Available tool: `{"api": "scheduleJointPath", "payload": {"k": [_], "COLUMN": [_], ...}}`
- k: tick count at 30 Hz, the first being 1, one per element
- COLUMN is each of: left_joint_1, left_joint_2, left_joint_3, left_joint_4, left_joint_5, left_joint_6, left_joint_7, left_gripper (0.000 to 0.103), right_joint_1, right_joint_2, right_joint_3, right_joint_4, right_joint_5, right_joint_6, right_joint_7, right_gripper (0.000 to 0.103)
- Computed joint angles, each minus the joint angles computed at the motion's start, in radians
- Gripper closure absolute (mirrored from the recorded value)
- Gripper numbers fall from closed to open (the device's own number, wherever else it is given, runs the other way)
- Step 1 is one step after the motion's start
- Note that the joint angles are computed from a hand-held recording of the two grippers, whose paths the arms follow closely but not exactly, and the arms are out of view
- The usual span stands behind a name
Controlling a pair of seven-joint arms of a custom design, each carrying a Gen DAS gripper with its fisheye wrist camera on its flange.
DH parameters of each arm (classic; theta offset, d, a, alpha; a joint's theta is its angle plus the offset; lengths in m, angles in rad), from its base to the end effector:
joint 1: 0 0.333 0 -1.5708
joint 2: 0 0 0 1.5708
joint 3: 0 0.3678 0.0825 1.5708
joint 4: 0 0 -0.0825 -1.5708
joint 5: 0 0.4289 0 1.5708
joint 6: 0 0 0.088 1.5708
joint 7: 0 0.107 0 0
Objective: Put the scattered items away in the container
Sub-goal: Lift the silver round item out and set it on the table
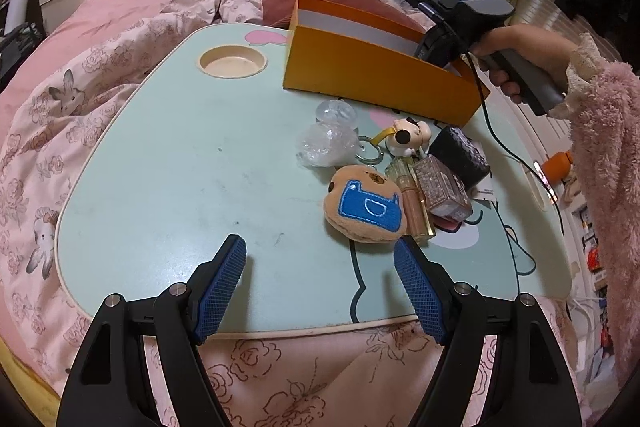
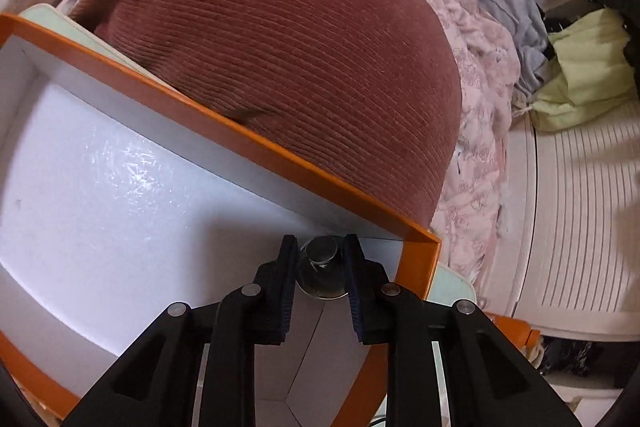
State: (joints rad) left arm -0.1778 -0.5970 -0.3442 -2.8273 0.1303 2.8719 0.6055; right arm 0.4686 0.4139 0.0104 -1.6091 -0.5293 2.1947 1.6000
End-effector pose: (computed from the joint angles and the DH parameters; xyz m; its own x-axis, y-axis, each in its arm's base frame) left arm 0.3345 -0.1994 0.4384 0.2253 -0.9340 0.2772 -0.7671 -0.3454 -0.5406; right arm 0.6765 0.3299 0.4373 0.5730 -0.6867 0.4474 -0.7253 -0.6790 -0.1133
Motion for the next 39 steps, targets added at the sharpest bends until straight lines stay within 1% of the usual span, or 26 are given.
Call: {"api": "scheduleJointPath", "payload": {"k": [4, 6, 9, 12, 14, 16, 19, 22, 26, 30, 32, 35, 37, 39], "left_joint_1": [-0.002, -0.003, -0.004, -0.006, -0.008, -0.009, -0.006, -0.004, -0.013, -0.013, -0.011, -0.01, -0.008, -0.009], "left_joint_2": [0.001, 0.001, 0.001, 0.004, 0.006, 0.007, 0.009, 0.016, 0.034, 0.037, 0.035, 0.033, 0.03, 0.03], "left_joint_3": [0.0, 0.002, 0.002, 0.005, 0.007, 0.007, 0.0, -0.004, 0.002, -0.004, -0.005, -0.002, -0.002, -0.001], "left_joint_4": [-0.001, -0.001, -0.001, 0.0, 0.001, 0.003, 0.01, 0.02, 0.032, 0.037, 0.037, 0.035, 0.033, 0.031], "left_joint_5": [-0.001, -0.002, -0.002, -0.005, -0.006, -0.007, 0.001, 0.011, 0.015, 0.024, 0.028, 0.03, 0.03, 0.029], "left_joint_6": [0.002, 0.001, 0.0, -0.003, -0.007, -0.012, -0.023, -0.034, -0.046, -0.054, -0.056, -0.055, -0.053, -0.052], "left_joint_7": [-0.003, -0.002, -0.002, -0.002, 0.0, 0.002, 0.002, 0.005, 0.018, 0.017, 0.014, 0.011, 0.008, 0.006], "left_gripper": [0.026, 0.026, 0.026, 0.026, 0.026, 0.026, 0.026, 0.026, 0.026, 0.026, 0.026, 0.026, 0.026, 0.026], "right_joint_1": [-0.045, -0.061, -0.095, -0.148, -0.173, -0.182, -0.177, -0.178, -0.178, -0.172, -0.166, -0.163, -0.158, -0.147], "right_joint_2": [-0.023, -0.042, -0.116, -0.243, -0.329, -0.408, -0.498, -0.529, -0.533, -0.504, -0.491, -0.491, -0.506, -0.544], "right_joint_3": [0.032, 0.038, 0.063, 0.101, 0.117, 0.109, 0.073, 0.034, 0.027, 0.042, 0.044, 0.054, 0.057, 0.047], "right_joint_4": [-0.011, -0.026, -0.094, -0.222, -0.307, -0.385, -0.501, -0.566, -0.612, -0.622, -0.624, -0.64, -0.661, -0.695], "right_joint_5": [0.129, 0.176, 0.276, 0.478, 0.651, 0.819, 0.922, 1.017, 1.048, 1.027, 1.057, 1.028, 1.027, 1.098], "right_joint_6": [0.029, 0.061, 0.128, 0.207, 0.219, 0.194, 0.189, 0.163, 0.15, 0.179, 0.178, 0.226, 0.272, 0.32], "right_joint_7": [-0.05, -0.066, -0.132, -0.258, -0.385, -0.508, -0.584, -0.633, -0.635, -0.596, -0.608, -0.583, -0.582, -0.628], "right_gripper": [0.087, 0.087, 0.087, 0.087, 0.087, 0.087, 0.087, 0.087, 0.087, 0.087, 0.087, 0.086, 0.08, 0.066]}}
